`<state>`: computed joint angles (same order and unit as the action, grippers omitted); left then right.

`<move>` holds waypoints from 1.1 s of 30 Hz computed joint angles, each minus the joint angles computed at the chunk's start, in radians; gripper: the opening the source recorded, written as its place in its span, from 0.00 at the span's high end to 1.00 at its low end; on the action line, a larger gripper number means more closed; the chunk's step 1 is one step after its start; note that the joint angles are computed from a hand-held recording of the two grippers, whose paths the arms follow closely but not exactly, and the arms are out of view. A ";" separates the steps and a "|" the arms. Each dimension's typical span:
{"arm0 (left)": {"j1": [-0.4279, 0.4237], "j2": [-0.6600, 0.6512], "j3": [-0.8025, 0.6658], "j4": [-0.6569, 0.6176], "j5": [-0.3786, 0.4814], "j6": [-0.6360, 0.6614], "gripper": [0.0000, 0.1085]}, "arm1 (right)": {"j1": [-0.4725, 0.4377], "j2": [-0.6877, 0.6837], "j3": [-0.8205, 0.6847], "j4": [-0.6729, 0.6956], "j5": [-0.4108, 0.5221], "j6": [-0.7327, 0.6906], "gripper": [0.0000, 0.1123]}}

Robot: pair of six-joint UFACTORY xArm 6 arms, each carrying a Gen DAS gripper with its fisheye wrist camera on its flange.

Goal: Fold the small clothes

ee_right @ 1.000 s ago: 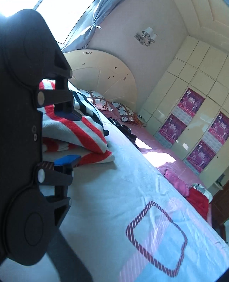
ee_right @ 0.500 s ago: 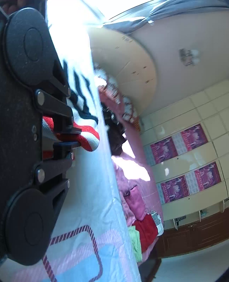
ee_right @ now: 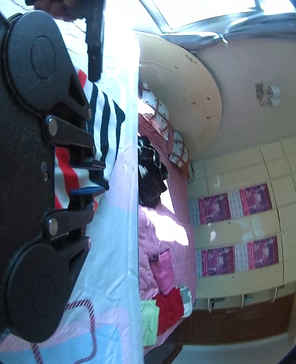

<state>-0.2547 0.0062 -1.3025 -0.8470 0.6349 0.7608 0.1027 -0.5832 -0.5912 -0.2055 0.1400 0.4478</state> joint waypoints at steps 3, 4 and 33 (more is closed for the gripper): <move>-0.035 0.069 -0.059 0.216 0.008 -0.127 0.43 | 0.052 0.129 -0.110 0.027 0.135 -0.169 0.86; -0.051 0.070 -0.040 0.252 -0.021 -0.127 0.42 | 0.051 0.144 -0.121 -0.030 0.159 -0.170 0.85; 0.212 -0.013 0.090 -0.254 0.495 -0.048 0.29 | -0.058 -0.278 0.174 0.878 0.338 -0.285 0.32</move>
<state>-0.0423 -0.0063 -1.2121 -1.1009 1.1300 0.7130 0.0443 -0.8612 -0.4173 0.6722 0.4782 0.1624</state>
